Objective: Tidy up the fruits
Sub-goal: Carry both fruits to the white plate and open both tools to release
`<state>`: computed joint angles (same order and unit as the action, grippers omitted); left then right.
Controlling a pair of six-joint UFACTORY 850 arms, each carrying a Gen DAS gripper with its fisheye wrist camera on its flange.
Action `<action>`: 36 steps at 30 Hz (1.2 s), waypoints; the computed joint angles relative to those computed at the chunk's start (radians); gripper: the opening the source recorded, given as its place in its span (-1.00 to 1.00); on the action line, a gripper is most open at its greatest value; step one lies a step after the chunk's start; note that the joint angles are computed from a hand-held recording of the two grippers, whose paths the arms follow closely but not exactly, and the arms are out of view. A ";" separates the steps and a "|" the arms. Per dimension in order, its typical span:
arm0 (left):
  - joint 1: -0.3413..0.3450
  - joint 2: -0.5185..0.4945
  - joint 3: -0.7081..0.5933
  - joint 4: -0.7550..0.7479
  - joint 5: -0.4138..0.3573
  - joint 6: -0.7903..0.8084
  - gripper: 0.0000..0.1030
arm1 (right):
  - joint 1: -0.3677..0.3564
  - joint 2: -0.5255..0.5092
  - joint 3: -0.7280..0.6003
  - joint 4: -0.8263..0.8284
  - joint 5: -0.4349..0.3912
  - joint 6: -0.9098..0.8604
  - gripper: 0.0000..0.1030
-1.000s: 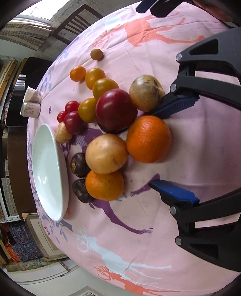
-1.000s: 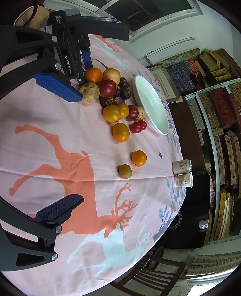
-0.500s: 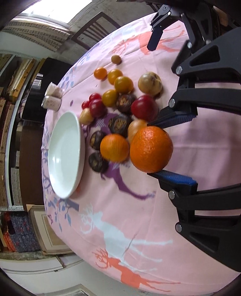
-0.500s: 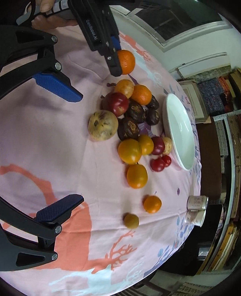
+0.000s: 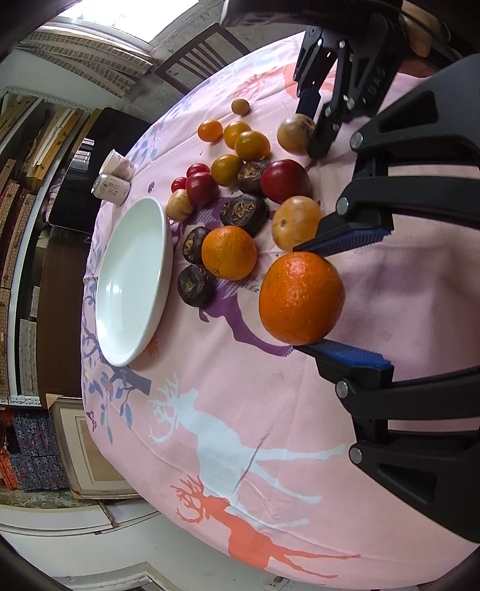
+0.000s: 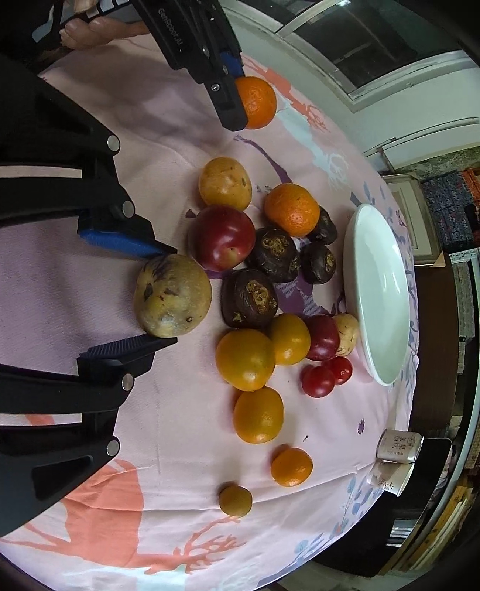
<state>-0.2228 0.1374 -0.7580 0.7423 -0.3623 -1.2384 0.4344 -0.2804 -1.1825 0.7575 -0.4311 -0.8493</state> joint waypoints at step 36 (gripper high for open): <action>0.170 -0.371 -0.447 -0.069 0.007 0.200 0.46 | 0.039 -0.288 -0.470 -0.017 0.026 0.020 0.33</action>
<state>-0.0529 -0.2337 -1.2049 0.6734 -0.3553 -1.0387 0.4738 -0.5683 -1.6522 0.7402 -0.4053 -0.8295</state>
